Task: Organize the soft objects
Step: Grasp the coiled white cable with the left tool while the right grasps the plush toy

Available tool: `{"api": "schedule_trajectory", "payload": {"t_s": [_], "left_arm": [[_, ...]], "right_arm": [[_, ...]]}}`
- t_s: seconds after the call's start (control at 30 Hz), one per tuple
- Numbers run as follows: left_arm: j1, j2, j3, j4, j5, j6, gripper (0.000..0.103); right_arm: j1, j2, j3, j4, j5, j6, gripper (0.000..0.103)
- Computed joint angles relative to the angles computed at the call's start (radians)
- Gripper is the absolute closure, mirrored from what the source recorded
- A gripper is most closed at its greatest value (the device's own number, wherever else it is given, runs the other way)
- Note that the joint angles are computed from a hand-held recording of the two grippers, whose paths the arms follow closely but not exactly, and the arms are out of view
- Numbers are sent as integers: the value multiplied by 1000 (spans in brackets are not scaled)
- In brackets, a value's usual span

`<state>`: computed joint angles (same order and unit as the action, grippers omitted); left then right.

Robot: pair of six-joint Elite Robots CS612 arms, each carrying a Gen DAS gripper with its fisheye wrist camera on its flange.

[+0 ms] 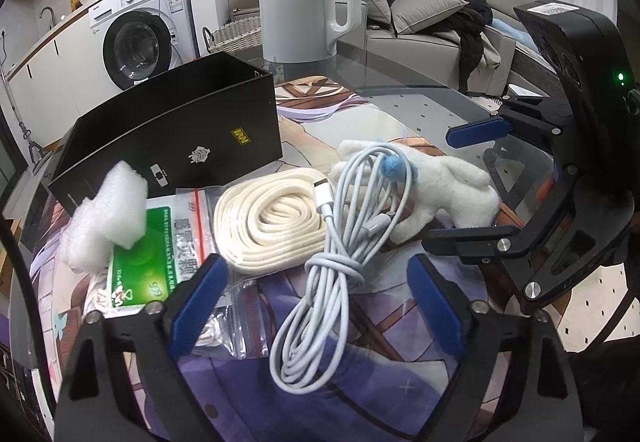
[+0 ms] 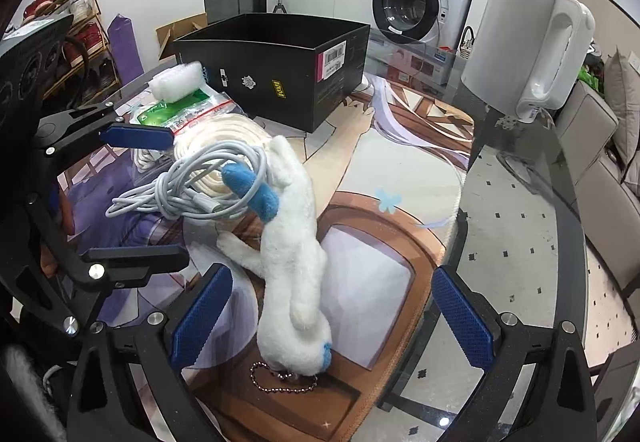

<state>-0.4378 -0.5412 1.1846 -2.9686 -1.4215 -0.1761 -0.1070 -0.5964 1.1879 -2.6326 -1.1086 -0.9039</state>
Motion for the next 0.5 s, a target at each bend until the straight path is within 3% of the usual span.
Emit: {"api": "schedule_trajectory", "payload": {"t_s": [0.13,0.3,0.5], "left_arm": [[4,-3,2,16,-6,-12,41],[7,-8,10,15,-24,-9,52],[7,-8,8,12,-46,7,53]], "right_arm": [[2,-1,2,0,6,-6,3],[3,-3,1,10,11,-25,11],[3,-2,-6,48,24,-53,37]]}}
